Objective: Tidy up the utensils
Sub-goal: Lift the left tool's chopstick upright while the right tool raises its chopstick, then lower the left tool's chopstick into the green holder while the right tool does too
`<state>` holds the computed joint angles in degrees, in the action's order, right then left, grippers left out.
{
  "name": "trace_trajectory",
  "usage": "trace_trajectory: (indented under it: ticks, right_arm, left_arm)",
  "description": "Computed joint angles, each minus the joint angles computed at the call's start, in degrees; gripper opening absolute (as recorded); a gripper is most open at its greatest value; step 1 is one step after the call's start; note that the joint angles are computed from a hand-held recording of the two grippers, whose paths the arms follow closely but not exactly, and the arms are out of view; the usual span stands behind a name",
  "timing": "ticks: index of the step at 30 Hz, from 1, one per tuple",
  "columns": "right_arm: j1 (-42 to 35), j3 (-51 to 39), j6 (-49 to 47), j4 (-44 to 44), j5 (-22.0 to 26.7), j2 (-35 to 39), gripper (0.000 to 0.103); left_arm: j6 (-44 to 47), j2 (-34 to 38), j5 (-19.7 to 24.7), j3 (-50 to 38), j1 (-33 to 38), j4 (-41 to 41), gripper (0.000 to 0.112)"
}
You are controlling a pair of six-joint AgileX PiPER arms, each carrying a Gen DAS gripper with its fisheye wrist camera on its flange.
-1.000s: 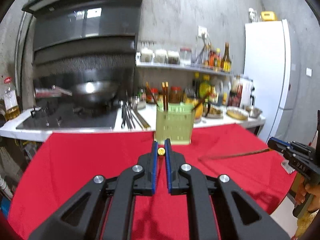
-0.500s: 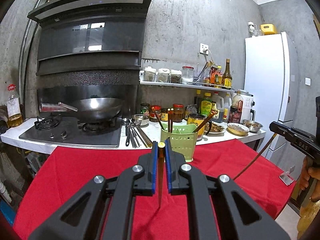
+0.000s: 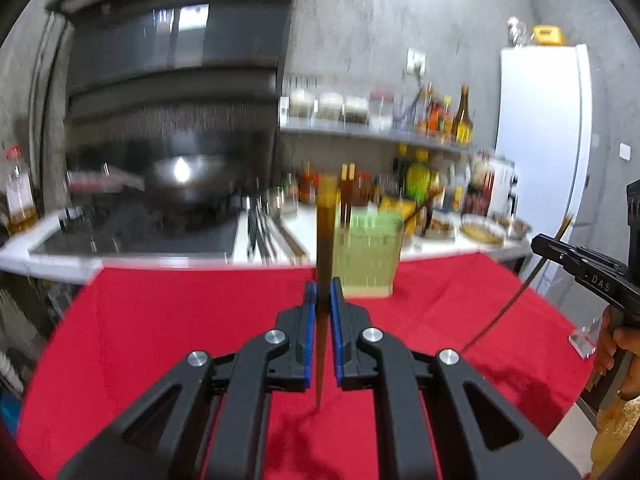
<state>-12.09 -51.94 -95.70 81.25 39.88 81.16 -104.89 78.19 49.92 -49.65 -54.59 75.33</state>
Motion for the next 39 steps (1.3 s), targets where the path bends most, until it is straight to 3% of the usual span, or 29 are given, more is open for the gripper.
trace_trajectory:
  ticks: [3, 13, 18, 24, 28, 33, 39]
  right_arm:
    - [2.23, 1.88, -1.23, -0.13, -3.17, 2.19, 0.007]
    - [1.29, 4.78, -4.08, 0.75, -3.30, 1.24, 0.006]
    - [1.87, 0.95, -1.35, -1.19, -3.41, 3.43, 0.006]
    - [6.85, -11.24, 2.90, -1.58, -4.22, 7.55, 0.006]
    - [9.95, -22.73, 7.88, -2.14, -4.57, 10.95, 0.007]
    - [13.55, -36.76, 14.56, -6.34, -9.32, 17.28, 0.007]
    - [14.81, -49.37, 30.35, -21.02, -8.08, 28.27, 0.007]
  left_arm:
    - [0.93, 2.23, -4.18, 1.13, 2.27, -3.52, 0.007]
    - [-0.66, 1.26, -2.21, 3.21, -0.33, -3.71, 0.006]
    - [1.42, 2.81, -2.87, 0.09, 2.16, -1.58, 0.006]
    - [10.57, 8.33, -7.27, -13.04, 7.75, 2.63, 0.006]
    - [21.67, 13.91, -9.69, -27.20, 11.27, 1.21, 0.006]
    - [38.14, 22.95, -13.99, -44.99, 17.49, -10.68, 0.006]
    - [55.35, 36.72, -14.29, -60.38, 23.49, -27.76, 0.006]
